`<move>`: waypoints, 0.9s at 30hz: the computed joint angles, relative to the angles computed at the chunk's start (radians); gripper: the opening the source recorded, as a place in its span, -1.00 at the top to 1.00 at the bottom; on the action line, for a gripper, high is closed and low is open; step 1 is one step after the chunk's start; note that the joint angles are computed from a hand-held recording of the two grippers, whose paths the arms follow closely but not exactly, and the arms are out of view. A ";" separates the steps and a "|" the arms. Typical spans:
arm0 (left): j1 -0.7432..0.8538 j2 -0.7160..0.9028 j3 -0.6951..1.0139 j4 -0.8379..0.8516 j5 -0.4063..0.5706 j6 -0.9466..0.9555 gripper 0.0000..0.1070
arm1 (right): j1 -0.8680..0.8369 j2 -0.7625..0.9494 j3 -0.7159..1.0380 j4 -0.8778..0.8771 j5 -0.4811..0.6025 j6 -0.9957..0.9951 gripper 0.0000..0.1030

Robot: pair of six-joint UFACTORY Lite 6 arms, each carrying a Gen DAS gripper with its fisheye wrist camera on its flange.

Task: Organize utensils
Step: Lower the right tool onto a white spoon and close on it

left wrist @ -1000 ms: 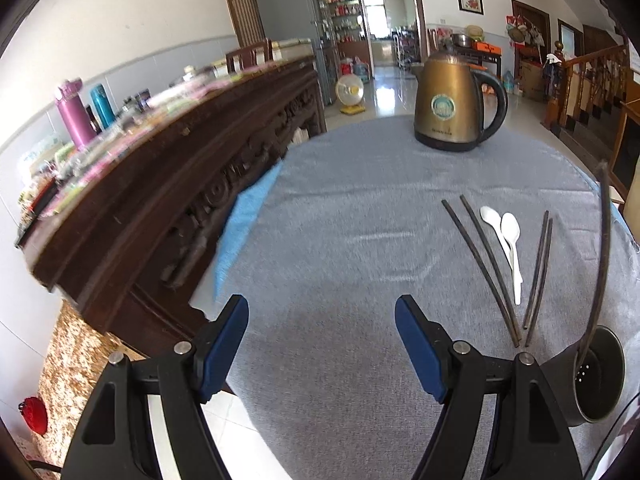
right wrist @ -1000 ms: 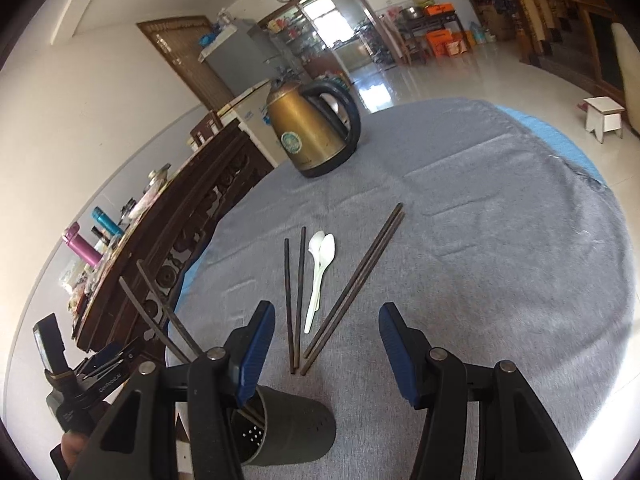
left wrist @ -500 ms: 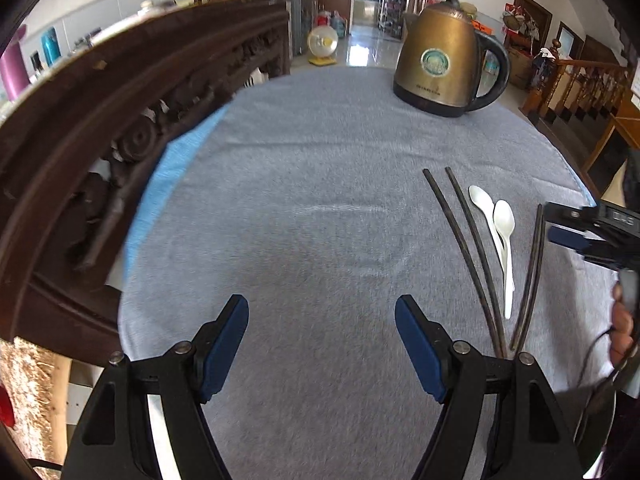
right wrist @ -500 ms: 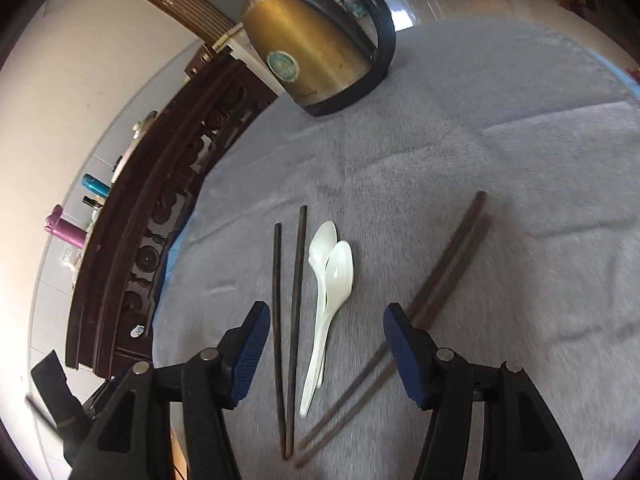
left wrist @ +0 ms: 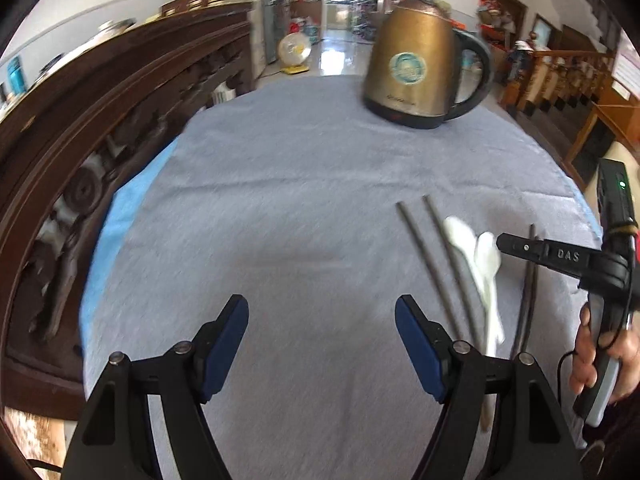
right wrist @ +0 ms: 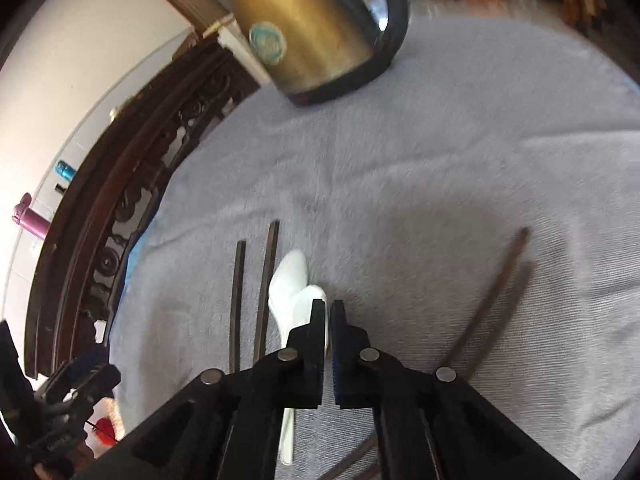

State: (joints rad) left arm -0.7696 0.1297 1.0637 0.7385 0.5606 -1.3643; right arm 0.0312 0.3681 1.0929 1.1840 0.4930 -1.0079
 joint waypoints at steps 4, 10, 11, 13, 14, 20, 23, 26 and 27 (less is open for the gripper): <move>0.016 0.156 0.175 -0.022 -0.018 0.113 -0.43 | -0.064 -0.074 -0.068 0.091 0.011 -0.100 0.94; 0.009 0.235 0.280 -0.060 0.038 0.150 -0.43 | -0.113 -0.019 0.019 -0.058 0.137 0.052 0.11; 0.008 0.245 0.287 -0.072 0.050 0.158 -0.43 | -0.097 -0.014 0.033 -0.085 0.128 0.083 -0.34; 0.010 0.238 0.269 -0.081 0.043 0.157 -0.43 | -0.058 -0.012 0.037 -0.069 0.104 0.059 -0.37; 0.007 0.228 0.254 -0.074 0.040 0.145 -0.43 | -0.029 -0.010 0.035 -0.077 0.086 0.058 -0.31; 0.019 0.209 0.209 -0.067 0.034 0.128 -0.43 | 0.174 0.003 0.042 -0.391 -0.123 0.336 0.39; 0.018 0.208 0.208 -0.059 0.027 0.132 -0.43 | 0.203 -0.008 0.028 -0.558 -0.179 0.489 0.82; 0.012 0.234 0.233 -0.053 0.015 0.148 -0.43 | 0.142 -0.049 -0.009 -0.491 -0.179 0.411 0.85; 0.012 0.251 0.251 -0.058 0.012 0.160 -0.43 | 0.110 -0.069 -0.028 -0.437 -0.177 0.356 0.86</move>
